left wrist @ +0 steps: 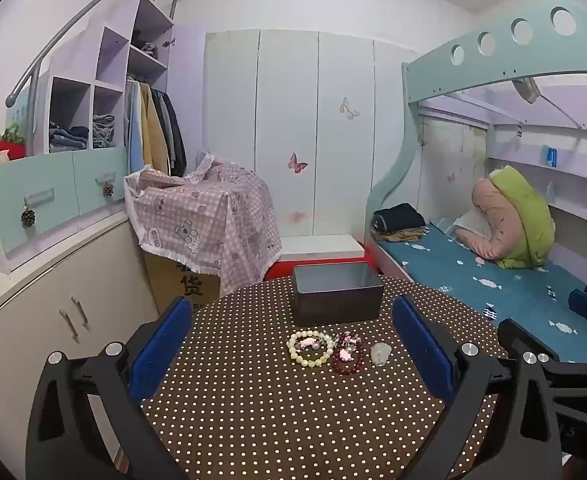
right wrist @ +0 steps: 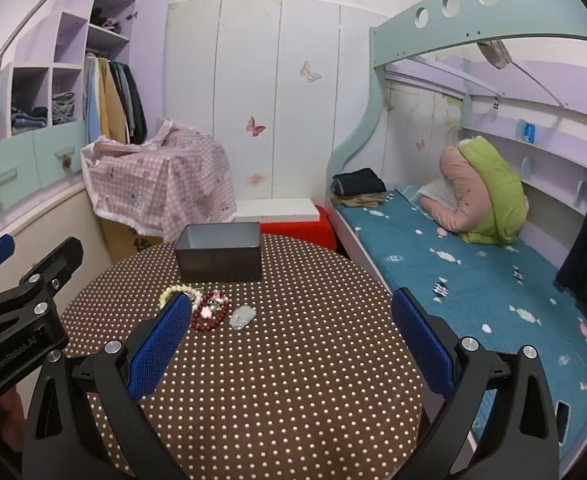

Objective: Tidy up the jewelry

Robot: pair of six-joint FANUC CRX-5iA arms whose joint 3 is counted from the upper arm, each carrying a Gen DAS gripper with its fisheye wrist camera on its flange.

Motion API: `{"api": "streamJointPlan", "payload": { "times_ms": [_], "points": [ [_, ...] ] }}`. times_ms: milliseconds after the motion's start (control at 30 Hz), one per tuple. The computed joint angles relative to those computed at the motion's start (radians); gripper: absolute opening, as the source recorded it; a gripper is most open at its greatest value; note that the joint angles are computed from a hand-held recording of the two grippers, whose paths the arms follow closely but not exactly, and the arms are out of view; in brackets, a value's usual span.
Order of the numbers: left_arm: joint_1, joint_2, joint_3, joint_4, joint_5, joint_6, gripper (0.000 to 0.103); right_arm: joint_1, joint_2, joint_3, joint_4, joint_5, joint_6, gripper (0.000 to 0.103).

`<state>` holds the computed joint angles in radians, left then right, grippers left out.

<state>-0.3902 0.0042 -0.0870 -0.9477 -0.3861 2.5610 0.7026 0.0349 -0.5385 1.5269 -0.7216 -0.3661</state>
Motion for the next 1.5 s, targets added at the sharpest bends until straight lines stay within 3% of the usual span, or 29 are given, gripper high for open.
{"api": "streamJointPlan", "payload": {
  "times_ms": [1500],
  "points": [
    [0.006,0.001,0.0,0.044,0.002,-0.04,0.096,0.009,-0.015,-0.008,-0.011,-0.015,0.003,0.097]
  ]
}}
